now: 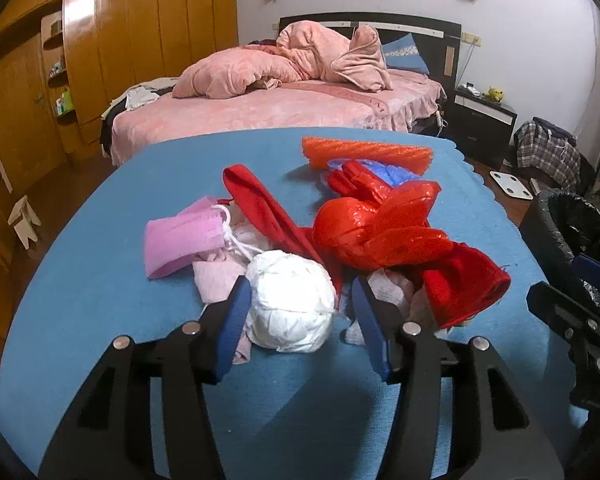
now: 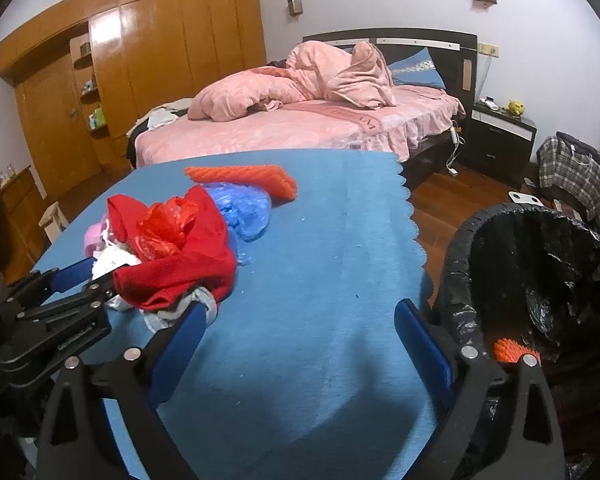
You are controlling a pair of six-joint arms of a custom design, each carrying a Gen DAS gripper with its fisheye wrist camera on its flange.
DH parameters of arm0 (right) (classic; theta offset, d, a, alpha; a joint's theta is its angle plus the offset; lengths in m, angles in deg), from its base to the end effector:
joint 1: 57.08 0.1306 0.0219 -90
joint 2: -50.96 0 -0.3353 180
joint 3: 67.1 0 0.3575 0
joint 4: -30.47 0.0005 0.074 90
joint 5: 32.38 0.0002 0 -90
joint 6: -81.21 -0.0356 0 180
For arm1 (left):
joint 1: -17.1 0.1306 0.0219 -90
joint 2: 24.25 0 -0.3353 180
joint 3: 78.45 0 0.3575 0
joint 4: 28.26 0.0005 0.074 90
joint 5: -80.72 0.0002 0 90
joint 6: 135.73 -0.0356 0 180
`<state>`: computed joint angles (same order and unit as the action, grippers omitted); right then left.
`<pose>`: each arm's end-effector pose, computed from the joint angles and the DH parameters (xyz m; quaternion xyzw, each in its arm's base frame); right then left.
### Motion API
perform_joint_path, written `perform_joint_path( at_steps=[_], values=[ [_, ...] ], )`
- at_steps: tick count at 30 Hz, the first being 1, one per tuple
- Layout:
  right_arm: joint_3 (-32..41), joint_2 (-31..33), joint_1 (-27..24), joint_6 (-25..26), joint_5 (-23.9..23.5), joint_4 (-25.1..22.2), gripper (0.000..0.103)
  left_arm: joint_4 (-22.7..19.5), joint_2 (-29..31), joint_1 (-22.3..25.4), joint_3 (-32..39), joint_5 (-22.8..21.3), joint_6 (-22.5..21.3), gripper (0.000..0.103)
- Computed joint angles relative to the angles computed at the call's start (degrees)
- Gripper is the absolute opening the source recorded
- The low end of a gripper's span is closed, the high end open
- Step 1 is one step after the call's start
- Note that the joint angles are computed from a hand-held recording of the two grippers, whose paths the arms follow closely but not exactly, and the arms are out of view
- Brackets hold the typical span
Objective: Collect trash
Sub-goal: 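Grasp the white plastic bag ball with the left gripper, then grasp the red cloth with the right gripper while the left holds the white ball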
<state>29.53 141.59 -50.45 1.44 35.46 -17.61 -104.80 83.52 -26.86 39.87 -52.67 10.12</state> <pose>0.4558 0.0660 0.4314 -0.2087 0.8757 0.1630 0.4038 0.3882 -0.3410 0.4240 -0.1706 0.8960 0.0850 0.4011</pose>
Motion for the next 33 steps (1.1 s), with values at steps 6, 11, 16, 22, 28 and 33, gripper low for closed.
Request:
perform_joint_path(
  at_steps=[6,11,16,22,28,33],
  values=[
    [0.4,0.5,0.2,0.8,-0.5,-1.4,0.083,2.5,-1.4,0.0,-2.0,0.4,-0.3,0.024],
    [0.1,0.0,0.2,0.8,-1.1,-1.2,0.081,7.1,-4.4,-1.6,-5.6,-3.5,-0.2,0.022],
    [0.5,-0.3,0.0,-1.0,-2.2,-0.5,0.081,7.7,-6.7,-3.9,-7.1,-7.4,0.3,0.022],
    [2.0,0.1,1.3,-2.1,-4.4,-0.7,0.081,4.3,-8.4,-4.6,-7.9,-9.0,2.1,0.022],
    [3.2,0.9,4.2,-2.6,-4.8,-0.8,0.081,1.9,-9.8,-4.1,-9.6,-9.2,5.7,0.022],
    [5.0,3.4,6.4,-2.3,-2.8,-2.1,0.076,1.6,-10.0,-3.9,-10.2,-8.7,6.7,0.022]
  ],
)
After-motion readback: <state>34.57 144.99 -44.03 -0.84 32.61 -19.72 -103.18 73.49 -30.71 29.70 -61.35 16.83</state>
